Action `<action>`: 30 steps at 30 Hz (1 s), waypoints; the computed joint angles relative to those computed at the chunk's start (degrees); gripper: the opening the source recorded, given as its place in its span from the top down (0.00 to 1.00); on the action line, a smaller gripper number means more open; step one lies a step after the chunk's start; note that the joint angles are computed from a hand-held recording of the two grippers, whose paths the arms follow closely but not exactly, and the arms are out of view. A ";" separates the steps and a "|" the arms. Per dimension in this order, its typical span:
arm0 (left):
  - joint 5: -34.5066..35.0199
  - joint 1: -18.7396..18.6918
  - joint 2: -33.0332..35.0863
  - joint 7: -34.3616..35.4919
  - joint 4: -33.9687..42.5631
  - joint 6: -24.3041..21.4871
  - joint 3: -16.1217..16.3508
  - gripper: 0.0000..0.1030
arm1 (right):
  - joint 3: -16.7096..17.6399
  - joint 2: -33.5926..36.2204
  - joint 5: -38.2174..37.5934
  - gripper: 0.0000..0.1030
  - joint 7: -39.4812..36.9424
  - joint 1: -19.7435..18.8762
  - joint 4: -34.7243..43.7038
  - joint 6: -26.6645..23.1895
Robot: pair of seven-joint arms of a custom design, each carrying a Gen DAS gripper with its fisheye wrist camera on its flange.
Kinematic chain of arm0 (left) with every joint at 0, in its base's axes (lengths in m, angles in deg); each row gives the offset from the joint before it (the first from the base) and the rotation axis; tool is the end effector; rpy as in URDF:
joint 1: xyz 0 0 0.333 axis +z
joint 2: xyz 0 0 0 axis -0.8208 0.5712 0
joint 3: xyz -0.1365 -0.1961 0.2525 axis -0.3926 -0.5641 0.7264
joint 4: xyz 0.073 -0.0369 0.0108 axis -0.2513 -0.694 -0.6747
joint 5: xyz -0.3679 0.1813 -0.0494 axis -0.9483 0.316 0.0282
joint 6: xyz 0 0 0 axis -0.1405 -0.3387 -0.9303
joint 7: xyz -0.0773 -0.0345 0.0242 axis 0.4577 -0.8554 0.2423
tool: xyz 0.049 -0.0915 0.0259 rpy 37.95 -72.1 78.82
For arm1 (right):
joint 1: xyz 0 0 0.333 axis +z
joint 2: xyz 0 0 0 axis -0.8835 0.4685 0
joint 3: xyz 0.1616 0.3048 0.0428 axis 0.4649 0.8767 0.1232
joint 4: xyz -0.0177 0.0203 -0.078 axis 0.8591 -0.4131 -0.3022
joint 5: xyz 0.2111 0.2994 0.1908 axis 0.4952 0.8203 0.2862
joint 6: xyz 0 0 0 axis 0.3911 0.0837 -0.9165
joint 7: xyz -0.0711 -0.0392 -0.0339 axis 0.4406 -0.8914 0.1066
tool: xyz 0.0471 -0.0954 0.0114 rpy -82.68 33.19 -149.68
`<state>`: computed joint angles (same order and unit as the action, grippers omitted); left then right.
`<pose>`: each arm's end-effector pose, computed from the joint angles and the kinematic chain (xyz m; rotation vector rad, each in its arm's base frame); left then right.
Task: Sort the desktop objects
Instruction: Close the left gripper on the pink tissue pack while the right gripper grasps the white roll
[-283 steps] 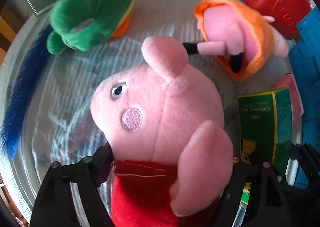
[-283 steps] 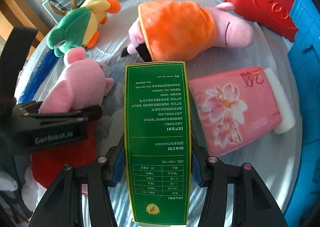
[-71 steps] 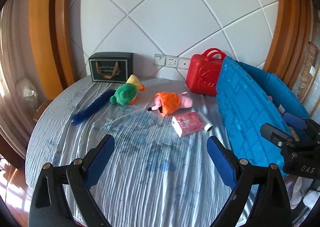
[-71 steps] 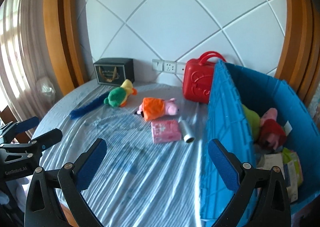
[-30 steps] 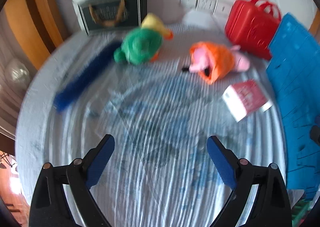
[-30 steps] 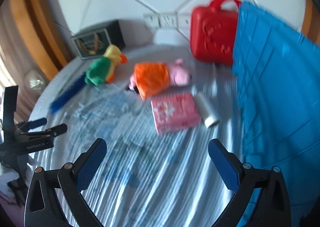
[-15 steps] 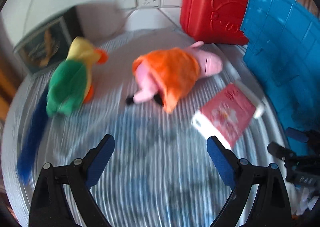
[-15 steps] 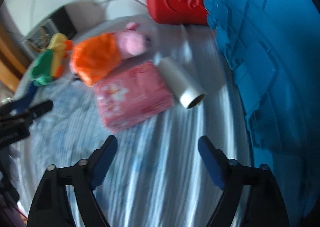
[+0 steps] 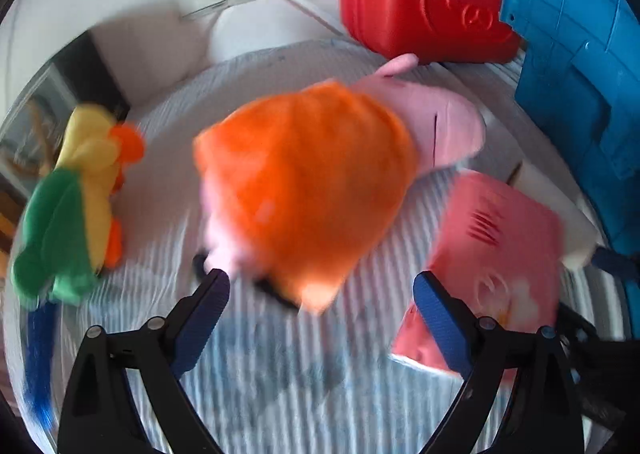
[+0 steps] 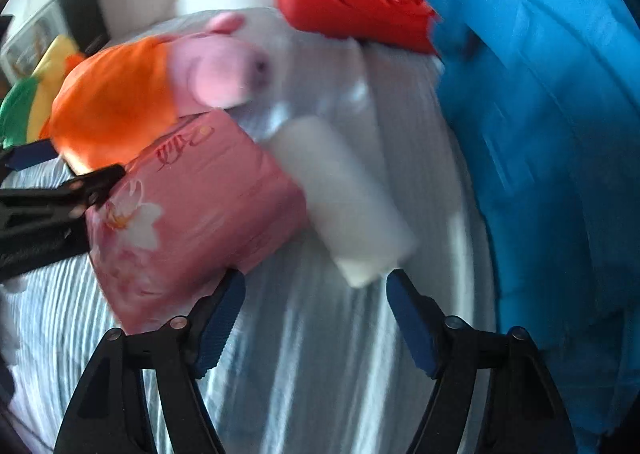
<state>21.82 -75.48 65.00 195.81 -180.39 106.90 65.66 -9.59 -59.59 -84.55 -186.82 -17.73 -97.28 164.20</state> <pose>0.6044 -0.3779 0.4192 -0.9911 2.6714 -0.6888 0.4697 0.5187 0.4474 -1.4143 2.6065 -0.6769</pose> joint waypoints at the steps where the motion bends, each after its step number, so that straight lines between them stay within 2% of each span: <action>1: -0.92 0.71 -0.81 -0.01 -1.08 -0.24 -0.05 0.09 | 0.04 0.45 -0.28 0.28 -0.49 -0.01 0.46 0.67; 4: -2.39 3.10 -5.12 -0.42 -7.04 0.75 0.98 0.09 | -0.05 1.59 -1.40 0.29 -2.03 -0.19 1.21 6.13; 9: -2.08 5.89 -8.46 -4.16 -9.79 -0.28 3.03 0.09 | -0.50 5.69 -0.43 0.29 -6.78 -0.05 6.00 13.25; 12: -4.91 7.62 -10.46 -3.31 -10.17 -0.78 2.04 0.09 | -1.48 5.56 -0.44 0.29 -6.46 1.30 6.59 13.94; 16: -8.97 7.90 -12.38 1.59 -10.54 -1.69 -0.20 0.09 | -2.06 0.86 -1.34 0.26 -2.54 2.49 2.42 11.09; 19: -8.54 5.92 -10.98 2.40 -8.81 -3.47 -1.04 0.09 | -1.86 -2.30 -2.57 0.16 0.61 2.35 0.03 6.95; 23: -3.43 2.65 -7.12 -0.59 -4.69 -8.01 -0.59 0.09 | -0.77 -5.29 -2.81 0.16 2.73 0.25 -3.11 3.91; 25: 0.62 0.72 -4.64 -3.54 -2.13 -10.91 0.38 0.09 | -0.21 -6.40 -2.34 0.16 2.99 -1.06 -4.95 4.63; 27: 7.85 -2.03 -3.67 -9.13 -1.83 -9.94 2.51 0.08 | 0.03 -5.79 -1.11 0.15 2.33 -2.33 -4.38 4.33; 29: 10.84 -2.85 -2.22 -11.89 -0.48 -10.90 3.14 0.08 | 0.12 -6.37 -0.46 0.15 2.66 -3.45 -6.02 6.41; 30: 9.70 -2.30 -0.98 -12.00 1.15 -13.26 2.66 0.08 | 0.27 -6.51 -0.14 0.15 2.50 -3.86 -6.40 7.28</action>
<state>31.52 -77.78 64.01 183.81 -179.23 93.63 68.31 -9.31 -66.10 -84.69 -184.32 -21.59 -103.67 171.48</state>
